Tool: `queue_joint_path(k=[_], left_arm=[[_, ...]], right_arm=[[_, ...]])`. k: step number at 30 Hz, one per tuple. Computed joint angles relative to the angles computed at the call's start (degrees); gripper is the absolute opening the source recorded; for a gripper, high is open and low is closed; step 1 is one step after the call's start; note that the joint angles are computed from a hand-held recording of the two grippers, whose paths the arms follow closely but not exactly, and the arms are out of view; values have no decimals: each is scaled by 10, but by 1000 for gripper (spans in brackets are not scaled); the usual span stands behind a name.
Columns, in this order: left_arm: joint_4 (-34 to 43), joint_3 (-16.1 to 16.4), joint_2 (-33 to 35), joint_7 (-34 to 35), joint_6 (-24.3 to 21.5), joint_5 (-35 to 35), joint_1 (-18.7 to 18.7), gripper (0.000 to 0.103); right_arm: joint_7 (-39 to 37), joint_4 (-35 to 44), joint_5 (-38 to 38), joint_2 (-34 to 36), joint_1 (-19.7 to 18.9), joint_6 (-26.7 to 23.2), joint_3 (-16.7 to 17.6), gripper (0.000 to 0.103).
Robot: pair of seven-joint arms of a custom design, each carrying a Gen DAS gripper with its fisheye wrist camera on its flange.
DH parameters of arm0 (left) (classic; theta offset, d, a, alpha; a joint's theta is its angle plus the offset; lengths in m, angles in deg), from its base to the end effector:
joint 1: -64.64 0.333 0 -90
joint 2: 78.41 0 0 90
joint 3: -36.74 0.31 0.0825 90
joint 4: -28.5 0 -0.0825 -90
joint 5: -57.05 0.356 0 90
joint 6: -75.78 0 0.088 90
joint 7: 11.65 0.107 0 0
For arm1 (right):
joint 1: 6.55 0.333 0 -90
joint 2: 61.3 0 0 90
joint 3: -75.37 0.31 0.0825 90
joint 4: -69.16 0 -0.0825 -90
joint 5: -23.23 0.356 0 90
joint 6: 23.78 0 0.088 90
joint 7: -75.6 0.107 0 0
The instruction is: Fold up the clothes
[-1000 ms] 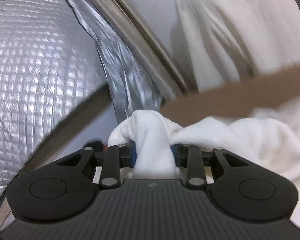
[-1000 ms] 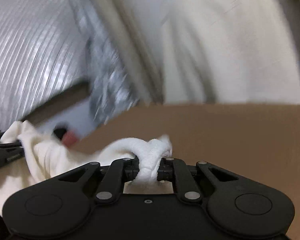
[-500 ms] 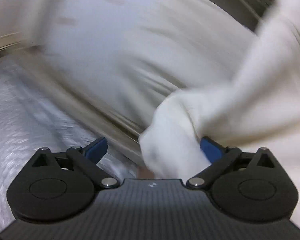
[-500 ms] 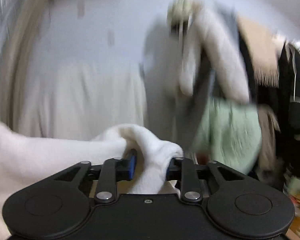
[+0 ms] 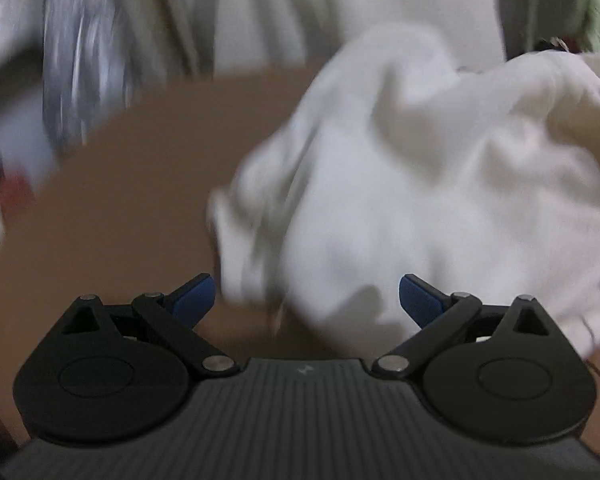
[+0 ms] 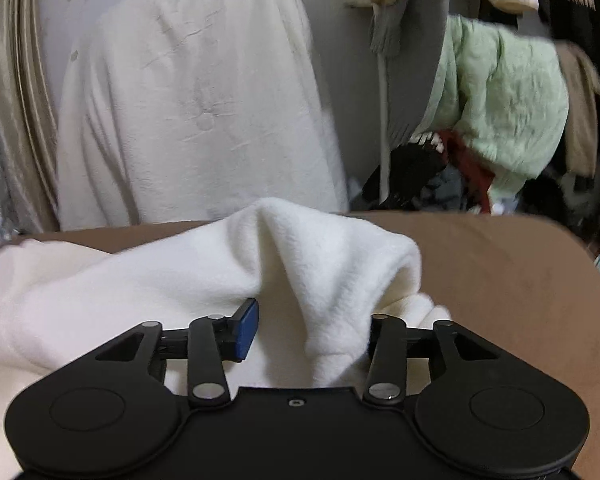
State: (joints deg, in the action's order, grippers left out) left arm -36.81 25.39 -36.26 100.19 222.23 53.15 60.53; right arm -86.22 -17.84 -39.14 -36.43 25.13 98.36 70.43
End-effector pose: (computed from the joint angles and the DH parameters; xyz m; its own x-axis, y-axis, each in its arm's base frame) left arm 0.7535 -0.1500 0.4578 -0.4713 -0.8806 -0.0492 -0.6541 0.3864 -0.6503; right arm 0.6210 0.2805 0.4580 -0.6917 -0.7031 -0.1646 -0.2893 0.4787 -0.8289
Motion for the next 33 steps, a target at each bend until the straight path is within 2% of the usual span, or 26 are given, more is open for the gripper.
queue_joint_path(k=[3,5,7,9,10,15,16,18,21,23,25,28,31,33], left_arm=[[51,-15,31,-65,-80,-66,38,98],[41,-43,38,-55,-73,-116,70,97],[28,-40,34,-63,-73,-127,73,95],[10,-67,28,-25,-73,-158,90,95],[0,-78,24,-2,-69,-173,96,95],[-27,-106,21,84,-38,-227,95,96],[-24,-107,25,92,-38,-233,92,96],[-24,-101,25,93,-43,-237,83,96],[-42,-87,21,91,-37,-230,68,96],[-70,-54,1,81,-19,-186,43,96],[-100,-61,-14,96,10,-179,43,95],[-84,-77,-3,85,-1,-197,53,95],[-71,-85,12,78,13,-214,55,95],[-53,-79,31,34,32,-222,42,95]], right_arm=[[47,-42,-4,-33,-11,69,5,59],[84,-64,-6,-49,-15,96,9,61],[133,-93,-10,-70,-16,110,13,61],[182,-120,-16,-92,-20,123,20,61],[181,-122,-3,-95,-20,103,28,61],[103,-54,103,-68,5,-104,60,63],[93,-43,113,-63,11,-131,62,66],[88,-56,121,-69,13,-121,65,70],[79,-79,157,-77,6,-89,72,70],[88,-96,192,-80,-4,-61,73,70],[122,-114,234,-82,-18,-24,70,70],[175,-181,248,-98,-40,104,61,70],[224,-243,238,-105,-56,252,48,71],[266,-251,191,-91,-53,341,27,60]])
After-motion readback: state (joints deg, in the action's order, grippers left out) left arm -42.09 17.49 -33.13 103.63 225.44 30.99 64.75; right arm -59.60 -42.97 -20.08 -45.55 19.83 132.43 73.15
